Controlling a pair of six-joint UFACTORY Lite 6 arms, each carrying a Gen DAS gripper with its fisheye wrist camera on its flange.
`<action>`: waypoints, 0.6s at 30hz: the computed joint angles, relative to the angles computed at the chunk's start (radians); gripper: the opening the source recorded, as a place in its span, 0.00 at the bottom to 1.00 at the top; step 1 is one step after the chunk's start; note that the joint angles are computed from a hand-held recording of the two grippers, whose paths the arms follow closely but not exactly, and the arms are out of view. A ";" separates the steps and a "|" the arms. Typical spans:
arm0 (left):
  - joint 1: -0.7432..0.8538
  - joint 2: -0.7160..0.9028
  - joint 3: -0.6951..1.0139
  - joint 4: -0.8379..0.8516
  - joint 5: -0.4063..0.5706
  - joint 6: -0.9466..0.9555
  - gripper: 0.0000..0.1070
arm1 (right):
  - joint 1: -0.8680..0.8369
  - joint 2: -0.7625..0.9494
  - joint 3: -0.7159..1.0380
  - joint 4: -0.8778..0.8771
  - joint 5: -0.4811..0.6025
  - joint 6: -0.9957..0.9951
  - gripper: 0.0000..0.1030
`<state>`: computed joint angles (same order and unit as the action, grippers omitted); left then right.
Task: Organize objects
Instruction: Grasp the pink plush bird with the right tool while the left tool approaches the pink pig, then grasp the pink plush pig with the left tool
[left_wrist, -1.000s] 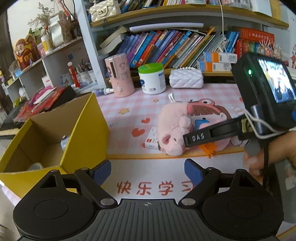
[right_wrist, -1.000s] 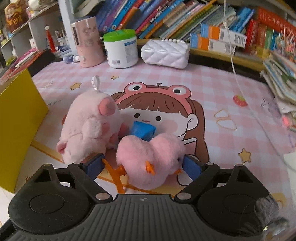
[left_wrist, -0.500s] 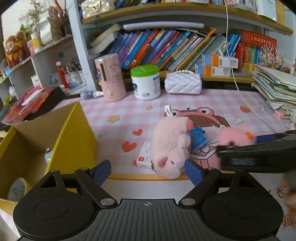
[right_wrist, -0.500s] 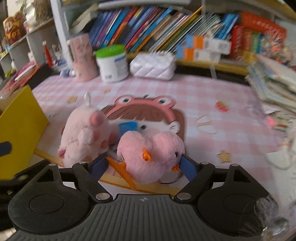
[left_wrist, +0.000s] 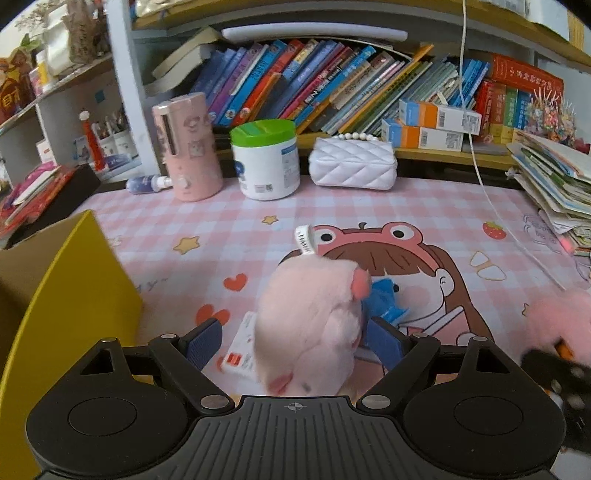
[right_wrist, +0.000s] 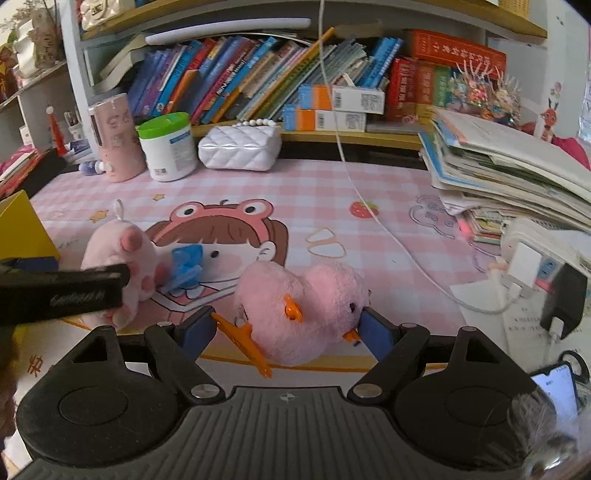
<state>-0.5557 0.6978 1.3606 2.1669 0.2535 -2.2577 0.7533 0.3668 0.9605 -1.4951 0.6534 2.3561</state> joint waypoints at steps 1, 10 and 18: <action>-0.004 0.028 0.034 -0.033 0.001 0.040 0.80 | 0.001 -0.006 -0.007 -0.001 -0.001 0.000 0.80; -0.009 0.192 0.245 -0.351 -0.028 0.379 0.54 | 0.027 -0.042 -0.048 -0.007 0.007 -0.022 0.79; -0.033 -0.121 -0.100 0.127 0.040 -0.151 0.53 | 0.057 -0.023 -0.010 0.047 0.064 -0.063 0.80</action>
